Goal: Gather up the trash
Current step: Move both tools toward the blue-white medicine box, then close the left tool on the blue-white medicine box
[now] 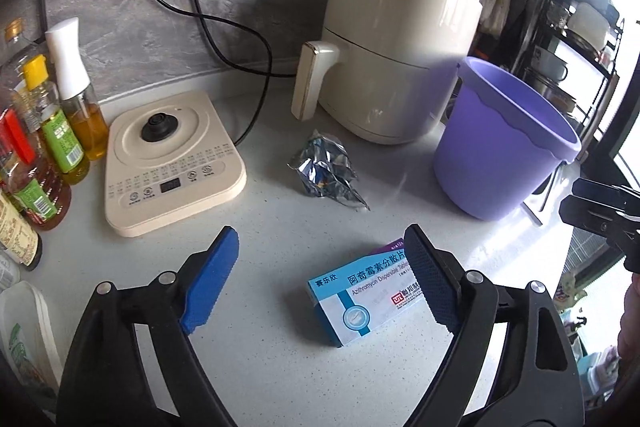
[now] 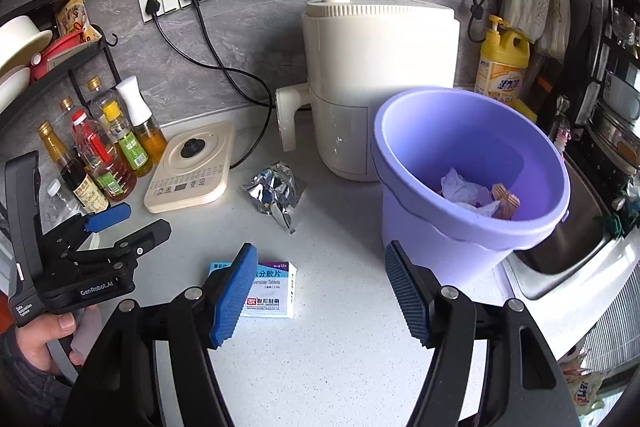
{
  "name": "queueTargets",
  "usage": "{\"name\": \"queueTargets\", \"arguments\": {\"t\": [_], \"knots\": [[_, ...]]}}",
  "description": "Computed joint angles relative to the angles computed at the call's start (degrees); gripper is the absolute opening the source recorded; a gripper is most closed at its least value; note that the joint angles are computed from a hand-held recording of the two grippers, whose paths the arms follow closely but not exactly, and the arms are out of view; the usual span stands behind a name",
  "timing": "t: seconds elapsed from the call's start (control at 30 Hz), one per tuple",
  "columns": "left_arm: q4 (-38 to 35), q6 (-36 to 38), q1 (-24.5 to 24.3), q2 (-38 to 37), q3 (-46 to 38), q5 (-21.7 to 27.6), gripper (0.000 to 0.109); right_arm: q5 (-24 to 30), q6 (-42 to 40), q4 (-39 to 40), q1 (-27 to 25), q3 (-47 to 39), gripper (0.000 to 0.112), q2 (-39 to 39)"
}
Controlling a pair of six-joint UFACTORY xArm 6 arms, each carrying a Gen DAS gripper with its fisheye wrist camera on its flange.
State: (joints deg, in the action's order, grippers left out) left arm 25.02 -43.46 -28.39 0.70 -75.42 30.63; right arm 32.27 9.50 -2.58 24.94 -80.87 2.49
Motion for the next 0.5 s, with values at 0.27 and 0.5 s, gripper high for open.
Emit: {"name": "queueTargets", "arguments": {"t": [0.27,0.5], "knots": [[-15.35,18.24,-0.68,7.42,-4.04,-2.23,0.077,2.62,15.29,-11.19,-0.86,7.04,0.067,-5.41],[-22.32,27.43,-1.31,12.57,-7.66,-1.44,0.076,4.94,22.78,-16.59,-1.31,11.40,0.079,-8.62]]}}
